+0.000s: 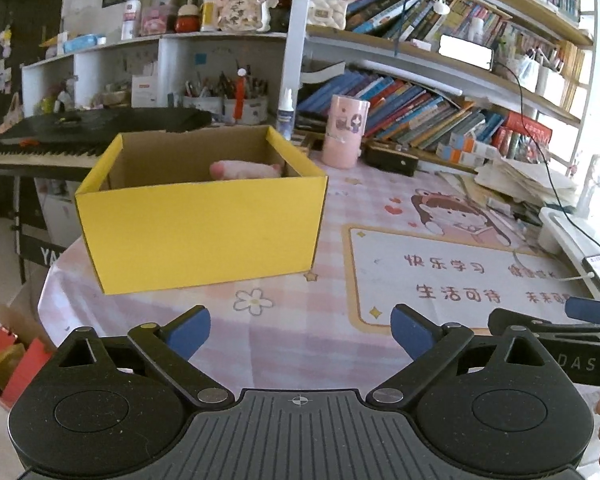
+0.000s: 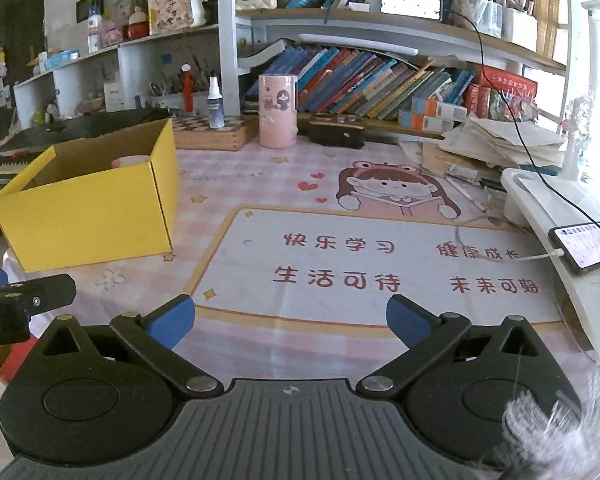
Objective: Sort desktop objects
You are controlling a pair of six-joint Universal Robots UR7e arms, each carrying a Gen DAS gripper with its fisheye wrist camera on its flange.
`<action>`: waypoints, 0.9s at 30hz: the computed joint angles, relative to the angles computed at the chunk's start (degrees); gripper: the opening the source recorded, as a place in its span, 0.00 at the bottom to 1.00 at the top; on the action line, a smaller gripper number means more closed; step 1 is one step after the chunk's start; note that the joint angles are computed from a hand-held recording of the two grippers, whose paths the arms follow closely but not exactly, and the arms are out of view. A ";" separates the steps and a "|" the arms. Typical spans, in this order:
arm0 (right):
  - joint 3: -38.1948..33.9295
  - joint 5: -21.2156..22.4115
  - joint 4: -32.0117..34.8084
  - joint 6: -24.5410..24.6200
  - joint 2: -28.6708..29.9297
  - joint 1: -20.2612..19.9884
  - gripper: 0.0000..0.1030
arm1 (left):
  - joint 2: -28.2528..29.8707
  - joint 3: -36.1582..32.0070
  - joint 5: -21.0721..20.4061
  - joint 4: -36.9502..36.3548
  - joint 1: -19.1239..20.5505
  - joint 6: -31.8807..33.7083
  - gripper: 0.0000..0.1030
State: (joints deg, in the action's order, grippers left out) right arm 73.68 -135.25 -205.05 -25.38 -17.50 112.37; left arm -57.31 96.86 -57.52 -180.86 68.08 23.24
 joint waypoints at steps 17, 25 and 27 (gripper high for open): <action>0.79 -4.89 0.48 0.43 -0.76 -0.18 1.00 | 0.93 -0.93 -1.88 4.43 -0.16 -3.27 0.98; 0.71 -5.74 1.58 1.49 -0.80 -0.29 1.00 | 1.86 -1.06 -1.06 3.43 -0.85 0.05 0.98; 0.70 -5.73 1.68 1.55 -0.80 -0.30 1.00 | 1.89 -1.14 -1.13 3.79 -0.86 0.41 0.98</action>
